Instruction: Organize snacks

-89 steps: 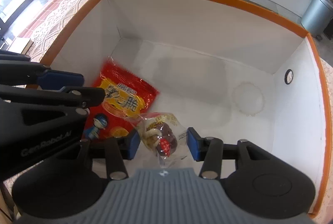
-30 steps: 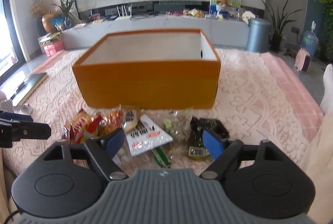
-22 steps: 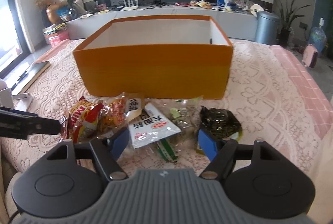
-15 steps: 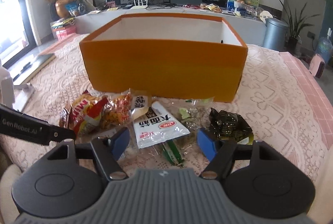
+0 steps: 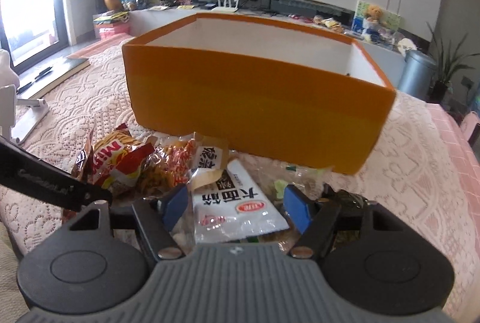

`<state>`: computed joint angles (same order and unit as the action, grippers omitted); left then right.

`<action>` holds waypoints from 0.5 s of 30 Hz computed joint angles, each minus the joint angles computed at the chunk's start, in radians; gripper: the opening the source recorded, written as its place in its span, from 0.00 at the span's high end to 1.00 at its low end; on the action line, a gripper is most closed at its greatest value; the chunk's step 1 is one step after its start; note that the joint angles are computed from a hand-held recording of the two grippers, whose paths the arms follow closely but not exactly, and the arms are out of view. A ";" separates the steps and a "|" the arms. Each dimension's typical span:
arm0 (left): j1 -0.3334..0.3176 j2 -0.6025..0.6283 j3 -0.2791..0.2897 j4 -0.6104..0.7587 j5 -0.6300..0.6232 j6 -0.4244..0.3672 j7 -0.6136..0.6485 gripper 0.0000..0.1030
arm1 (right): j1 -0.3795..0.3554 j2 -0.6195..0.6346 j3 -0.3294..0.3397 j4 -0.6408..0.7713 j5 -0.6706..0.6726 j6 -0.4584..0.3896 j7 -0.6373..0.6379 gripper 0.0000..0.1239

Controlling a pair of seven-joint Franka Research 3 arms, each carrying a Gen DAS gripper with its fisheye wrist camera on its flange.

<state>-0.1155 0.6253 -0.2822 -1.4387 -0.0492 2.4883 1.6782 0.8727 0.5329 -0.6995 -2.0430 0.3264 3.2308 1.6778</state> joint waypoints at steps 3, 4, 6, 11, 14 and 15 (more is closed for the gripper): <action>0.006 0.003 -0.006 0.005 -0.005 -0.006 0.013 0.44 | -0.084 -0.002 0.083 0.024 -0.015 0.004 -0.021 0.44; 0.006 0.004 -0.007 0.006 -0.007 -0.006 0.015 0.44 | -0.106 -0.004 0.106 0.028 -0.019 0.006 -0.030 0.44; 0.008 0.005 -0.009 0.006 -0.012 -0.008 0.019 0.46 | -0.150 -0.010 0.153 0.033 -0.024 0.005 -0.046 0.44; 0.009 0.000 -0.012 -0.003 -0.018 0.003 0.029 0.49 | -0.111 0.012 0.108 0.033 -0.031 -0.021 -0.028 0.54; 0.007 -0.008 -0.011 -0.014 -0.016 0.015 0.031 0.51 | -0.117 0.005 0.114 0.028 -0.039 -0.020 -0.012 0.57; 0.006 -0.010 -0.010 -0.017 -0.015 0.017 0.031 0.51 | -0.115 0.003 0.112 0.024 -0.043 -0.020 -0.009 0.58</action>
<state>-0.1091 0.6149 -0.2924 -1.4553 -0.0643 2.5057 1.7092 0.7574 0.5355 -0.5871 -2.0188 0.2832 3.2104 1.6690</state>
